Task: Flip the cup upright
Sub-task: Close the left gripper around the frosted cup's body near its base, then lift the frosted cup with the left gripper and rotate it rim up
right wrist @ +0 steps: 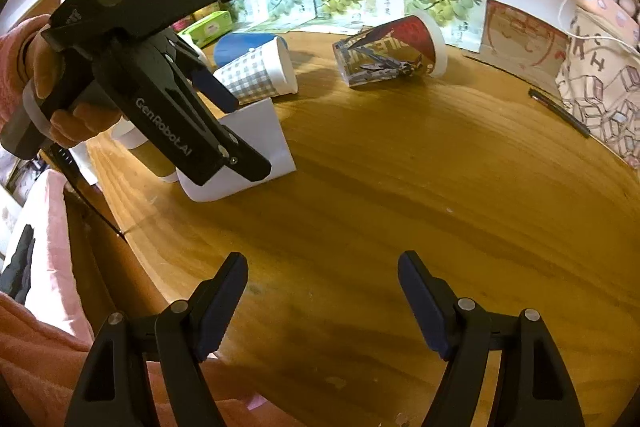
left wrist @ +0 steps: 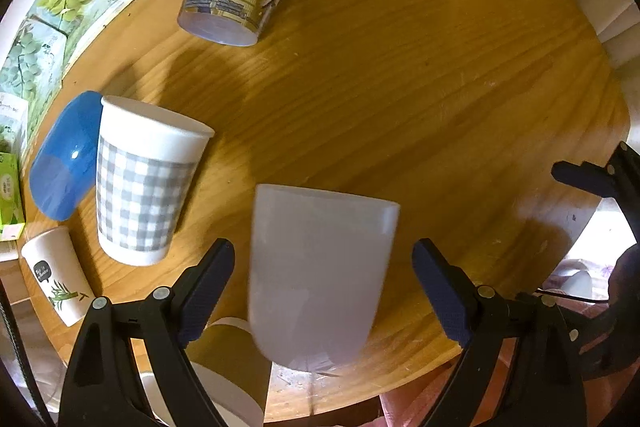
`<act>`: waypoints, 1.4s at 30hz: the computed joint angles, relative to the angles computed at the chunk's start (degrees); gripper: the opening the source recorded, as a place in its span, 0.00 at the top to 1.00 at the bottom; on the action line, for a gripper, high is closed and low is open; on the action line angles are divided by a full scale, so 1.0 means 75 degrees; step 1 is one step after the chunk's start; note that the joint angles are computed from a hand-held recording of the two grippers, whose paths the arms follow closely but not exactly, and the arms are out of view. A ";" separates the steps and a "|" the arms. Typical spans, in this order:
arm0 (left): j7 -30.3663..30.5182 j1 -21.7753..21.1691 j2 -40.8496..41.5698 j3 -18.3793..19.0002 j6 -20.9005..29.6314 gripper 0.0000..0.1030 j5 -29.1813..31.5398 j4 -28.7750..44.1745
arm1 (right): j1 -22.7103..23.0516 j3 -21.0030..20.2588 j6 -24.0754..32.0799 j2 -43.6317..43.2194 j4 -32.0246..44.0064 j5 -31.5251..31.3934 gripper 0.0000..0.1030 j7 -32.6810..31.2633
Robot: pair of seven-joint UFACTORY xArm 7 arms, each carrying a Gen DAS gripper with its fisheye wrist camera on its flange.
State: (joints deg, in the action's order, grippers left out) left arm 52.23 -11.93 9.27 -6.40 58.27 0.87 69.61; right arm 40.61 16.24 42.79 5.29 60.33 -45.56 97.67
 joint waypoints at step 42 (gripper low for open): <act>-0.3089 0.0524 -0.0120 0.0218 0.1439 0.25 -0.1777 0.0056 | 0.0000 0.0177 -0.0054 -0.0277 -0.0249 -0.0013 0.24 -0.0089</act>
State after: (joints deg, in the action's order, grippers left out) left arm 29.06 -8.00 8.36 -4.77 69.07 -12.45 70.03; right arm 40.61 17.57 42.38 3.22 58.47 -45.66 97.00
